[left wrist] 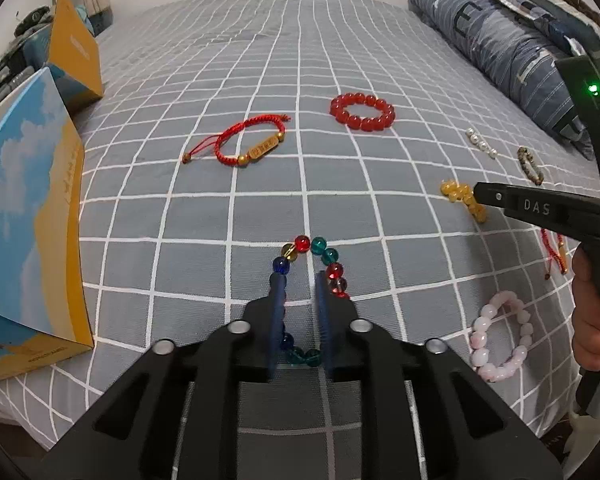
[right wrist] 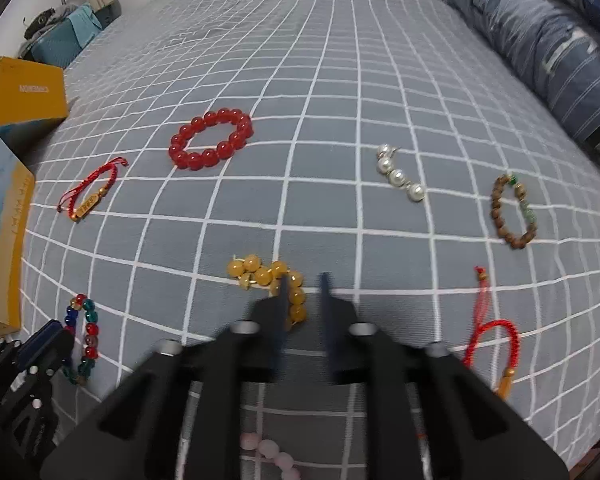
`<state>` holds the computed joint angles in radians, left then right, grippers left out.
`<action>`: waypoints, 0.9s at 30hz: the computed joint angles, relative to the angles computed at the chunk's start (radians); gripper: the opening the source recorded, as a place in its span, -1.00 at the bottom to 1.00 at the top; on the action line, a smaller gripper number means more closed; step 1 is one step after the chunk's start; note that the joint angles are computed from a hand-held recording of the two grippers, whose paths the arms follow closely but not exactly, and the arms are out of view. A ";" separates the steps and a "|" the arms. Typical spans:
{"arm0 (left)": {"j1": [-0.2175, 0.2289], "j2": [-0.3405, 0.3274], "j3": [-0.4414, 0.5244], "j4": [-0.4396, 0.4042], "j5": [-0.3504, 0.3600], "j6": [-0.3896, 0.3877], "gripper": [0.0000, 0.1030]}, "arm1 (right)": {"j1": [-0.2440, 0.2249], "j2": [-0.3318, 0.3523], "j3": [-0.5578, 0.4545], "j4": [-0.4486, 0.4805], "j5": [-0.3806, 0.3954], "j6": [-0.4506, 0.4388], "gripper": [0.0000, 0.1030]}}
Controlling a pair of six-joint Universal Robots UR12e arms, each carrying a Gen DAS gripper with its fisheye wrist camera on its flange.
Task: Organize jewelry
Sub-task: 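Lift the multicolour bracelet with the left tool while the right tool lifts the amber bracelet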
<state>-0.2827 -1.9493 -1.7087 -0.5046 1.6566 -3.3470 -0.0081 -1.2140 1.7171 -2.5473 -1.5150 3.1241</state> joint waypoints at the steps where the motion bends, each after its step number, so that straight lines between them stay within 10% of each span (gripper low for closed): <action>1: 0.000 0.000 -0.002 0.003 -0.001 -0.001 -0.35 | 0.001 0.001 0.001 -0.002 -0.004 -0.003 -0.42; 9: 0.001 -0.010 -0.002 0.006 -0.005 -0.005 -0.14 | 0.007 0.018 -0.010 0.012 -0.015 -0.014 -0.37; 15: 0.005 -0.008 -0.003 0.000 -0.041 0.000 -0.22 | 0.011 0.020 -0.012 0.017 -0.018 -0.028 -0.82; 20: -0.001 -0.010 -0.001 -0.002 -0.035 0.011 -0.21 | 0.014 0.016 -0.007 0.007 -0.029 -0.029 -0.82; 24: -0.003 -0.009 -0.003 0.012 -0.041 0.013 0.38 | 0.013 0.018 -0.009 0.009 -0.027 -0.031 -0.82; 27: -0.010 -0.016 0.002 0.005 -0.019 0.022 -0.03 | 0.014 0.018 -0.008 0.006 -0.031 -0.036 -0.82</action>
